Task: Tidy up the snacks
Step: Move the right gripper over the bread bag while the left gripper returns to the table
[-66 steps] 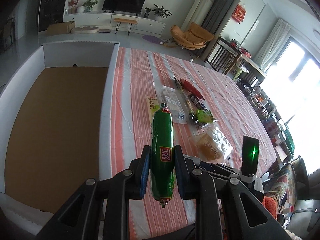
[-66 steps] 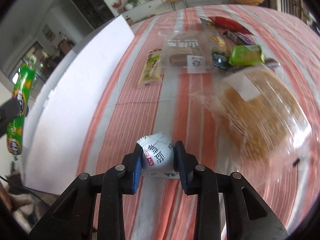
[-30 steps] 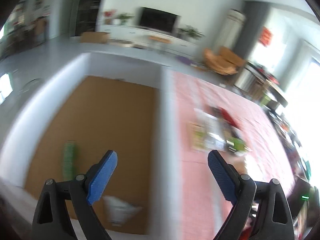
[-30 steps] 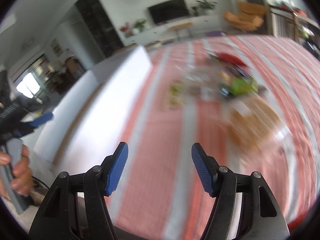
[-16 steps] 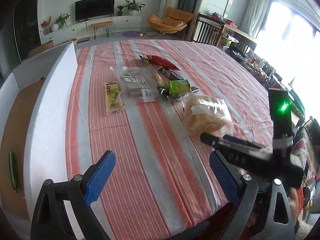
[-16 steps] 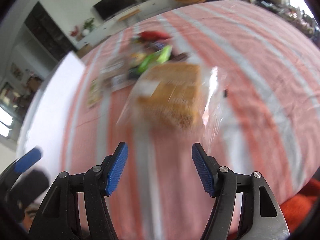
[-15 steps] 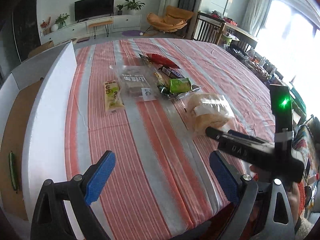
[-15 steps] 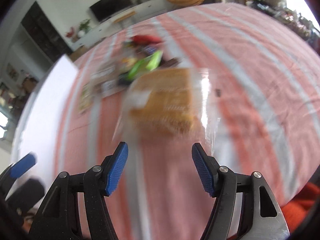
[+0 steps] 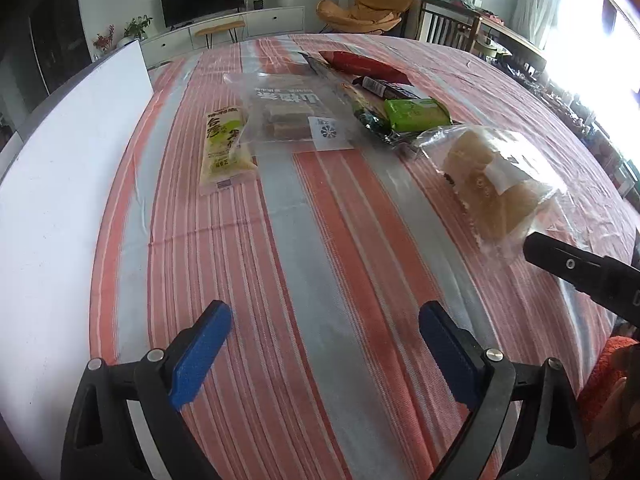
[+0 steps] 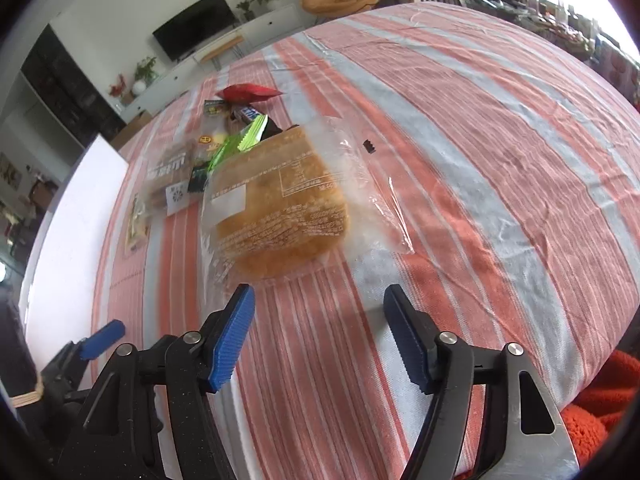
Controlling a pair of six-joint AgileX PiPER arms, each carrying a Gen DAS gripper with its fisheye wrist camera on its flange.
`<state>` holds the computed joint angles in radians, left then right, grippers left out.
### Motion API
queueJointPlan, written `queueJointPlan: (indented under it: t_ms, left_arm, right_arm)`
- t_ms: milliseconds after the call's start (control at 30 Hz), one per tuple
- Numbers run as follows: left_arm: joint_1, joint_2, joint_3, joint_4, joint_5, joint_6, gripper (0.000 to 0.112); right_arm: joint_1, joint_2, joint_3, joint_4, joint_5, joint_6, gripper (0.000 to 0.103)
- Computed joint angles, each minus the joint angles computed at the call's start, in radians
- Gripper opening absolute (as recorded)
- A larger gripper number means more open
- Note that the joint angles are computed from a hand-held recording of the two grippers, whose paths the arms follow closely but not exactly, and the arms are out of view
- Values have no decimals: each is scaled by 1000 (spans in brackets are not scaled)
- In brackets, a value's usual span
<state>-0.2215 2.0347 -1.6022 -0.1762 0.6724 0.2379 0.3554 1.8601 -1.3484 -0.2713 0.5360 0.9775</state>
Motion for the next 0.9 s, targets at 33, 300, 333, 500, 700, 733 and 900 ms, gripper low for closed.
queueJointPlan:
  t_ms: [33,300,333,500,700,733,900]
  left_arm:
    - [-3,9,-4,21,-16,-14,95]
    - [1,22,12,21,-84,-11,103]
    - [0,21,14,22,-86,-11,103]
    - [-2,19,20,29,-95,-20,103]
    - [-6,8,37,37,-104,-31,103]
    - [-6,7,37,37,-105,-32,103]
    - [-6,8,37,37,-104,-31,103]
  right_arm:
    - [2,3,-4,-5,3,2,73]
    - [15,22,-29,-24,21,-6,81]
    - [12,22,-27,-20,16,-10,82]
    - [16,27,-30,-33,14,2,83]
    - [35,54,-77,-65,77,-3,85]
    - [37,58,-84,-68,87,-6,85]
    - [56,91,-141,-89,164,-29,85]
